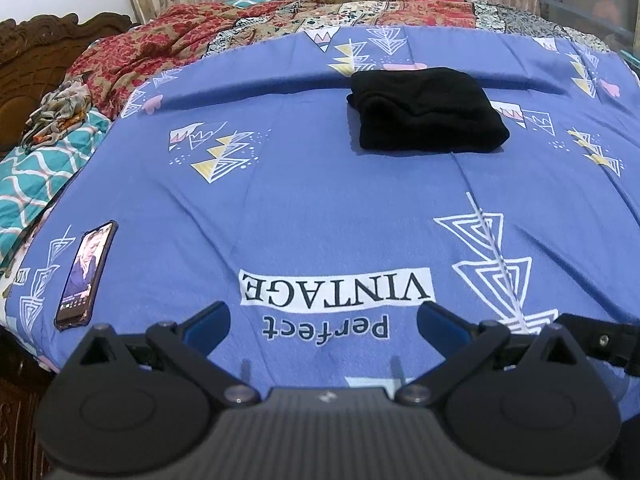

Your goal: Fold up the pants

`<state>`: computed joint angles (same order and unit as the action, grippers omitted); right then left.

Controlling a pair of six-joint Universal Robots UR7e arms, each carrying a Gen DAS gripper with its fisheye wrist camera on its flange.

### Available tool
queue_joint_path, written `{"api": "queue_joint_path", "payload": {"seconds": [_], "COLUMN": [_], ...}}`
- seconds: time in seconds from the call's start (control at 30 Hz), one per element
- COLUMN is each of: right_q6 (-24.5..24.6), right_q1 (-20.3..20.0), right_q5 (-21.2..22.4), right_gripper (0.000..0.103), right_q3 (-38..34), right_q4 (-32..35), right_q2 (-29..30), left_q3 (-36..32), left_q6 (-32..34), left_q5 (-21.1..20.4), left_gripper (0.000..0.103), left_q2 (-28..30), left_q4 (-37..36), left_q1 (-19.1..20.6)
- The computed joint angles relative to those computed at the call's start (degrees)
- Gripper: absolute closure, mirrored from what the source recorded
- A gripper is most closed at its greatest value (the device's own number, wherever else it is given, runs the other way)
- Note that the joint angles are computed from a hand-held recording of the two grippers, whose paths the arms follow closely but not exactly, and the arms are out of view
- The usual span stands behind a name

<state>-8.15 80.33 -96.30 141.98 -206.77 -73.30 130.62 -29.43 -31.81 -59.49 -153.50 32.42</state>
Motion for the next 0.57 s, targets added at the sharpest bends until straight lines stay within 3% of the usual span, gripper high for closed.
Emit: {"api": "queue_joint_path", "payload": {"seconds": [0.4,0.57], "right_q6": [0.32,0.12], "right_q1": [-0.08,-0.15], "right_q5": [-0.02,0.03], "right_gripper": [0.009,0.009], "right_q3": [0.04,0.11], "right_q4": [0.27,0.1], "right_q2": [-0.15,-0.31], "left_q3": [0.26,0.38], "left_q6": [1.24,2.87], "left_q5": [-0.42,-2.73], "left_gripper": [0.0,0.0], "left_q2": [0.34,-0.09], "left_q4": [-1.32,-3.03], "left_q1": [-0.05,0.41]}}
